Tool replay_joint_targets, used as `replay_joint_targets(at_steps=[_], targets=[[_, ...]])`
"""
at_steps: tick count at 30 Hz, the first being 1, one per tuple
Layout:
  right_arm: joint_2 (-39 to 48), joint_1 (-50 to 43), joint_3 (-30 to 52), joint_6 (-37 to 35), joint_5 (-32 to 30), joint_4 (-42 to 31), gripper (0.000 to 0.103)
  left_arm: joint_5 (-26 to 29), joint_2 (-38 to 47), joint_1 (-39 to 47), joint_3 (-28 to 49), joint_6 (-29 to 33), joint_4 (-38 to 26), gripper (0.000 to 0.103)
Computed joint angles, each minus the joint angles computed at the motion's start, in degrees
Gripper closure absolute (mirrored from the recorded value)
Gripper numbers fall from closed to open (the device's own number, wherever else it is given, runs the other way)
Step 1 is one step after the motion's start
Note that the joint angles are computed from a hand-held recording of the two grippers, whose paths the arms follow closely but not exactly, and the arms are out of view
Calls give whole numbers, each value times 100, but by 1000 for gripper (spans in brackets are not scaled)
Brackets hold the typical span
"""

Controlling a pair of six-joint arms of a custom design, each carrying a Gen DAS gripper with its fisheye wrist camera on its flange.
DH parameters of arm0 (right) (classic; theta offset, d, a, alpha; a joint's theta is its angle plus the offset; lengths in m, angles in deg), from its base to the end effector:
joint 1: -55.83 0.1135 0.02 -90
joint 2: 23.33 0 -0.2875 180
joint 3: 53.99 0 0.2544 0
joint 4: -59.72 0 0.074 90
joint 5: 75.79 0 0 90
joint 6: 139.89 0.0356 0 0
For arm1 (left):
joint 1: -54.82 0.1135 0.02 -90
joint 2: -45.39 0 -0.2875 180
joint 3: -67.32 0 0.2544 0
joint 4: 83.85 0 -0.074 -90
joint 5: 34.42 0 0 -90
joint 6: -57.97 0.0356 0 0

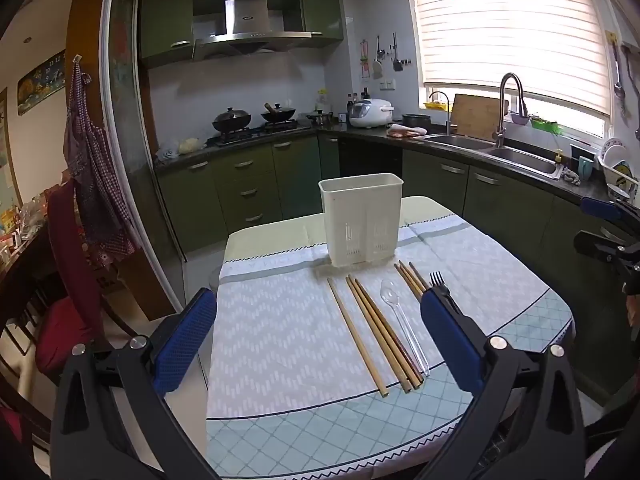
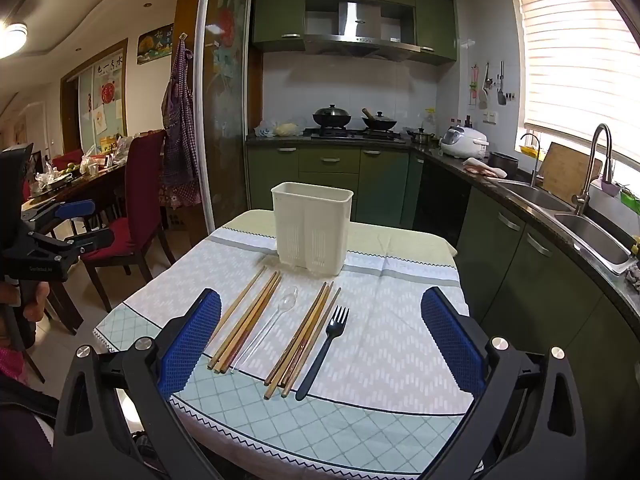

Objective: Organize utensils

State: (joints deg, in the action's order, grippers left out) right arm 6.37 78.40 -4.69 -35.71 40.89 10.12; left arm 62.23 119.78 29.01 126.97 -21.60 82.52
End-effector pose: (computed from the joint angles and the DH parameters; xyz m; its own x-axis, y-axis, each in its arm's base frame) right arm 0.0999 0.0242 0.2884 -0.4437 0.0526 -0.8946 0.1287 0.9917 -0.0055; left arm 0.2547 -0.1277 0.2737 -0.3258 0.3573 -0.8753 0.5930 0.7983 0.1052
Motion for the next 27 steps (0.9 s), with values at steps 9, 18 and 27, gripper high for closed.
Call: replay_joint_targets(at_steps=[9,18,27], targets=[[4,-19,2,12,-62,10,4,31,-98,-48,-138,-107,35,6],[4,-39,-1,6,-82,10,4,145,-44,70,-113,-43,70,6],[60,-55,-34,-1,-93,95,4,196,-10,94,-9,-30,-54,6]])
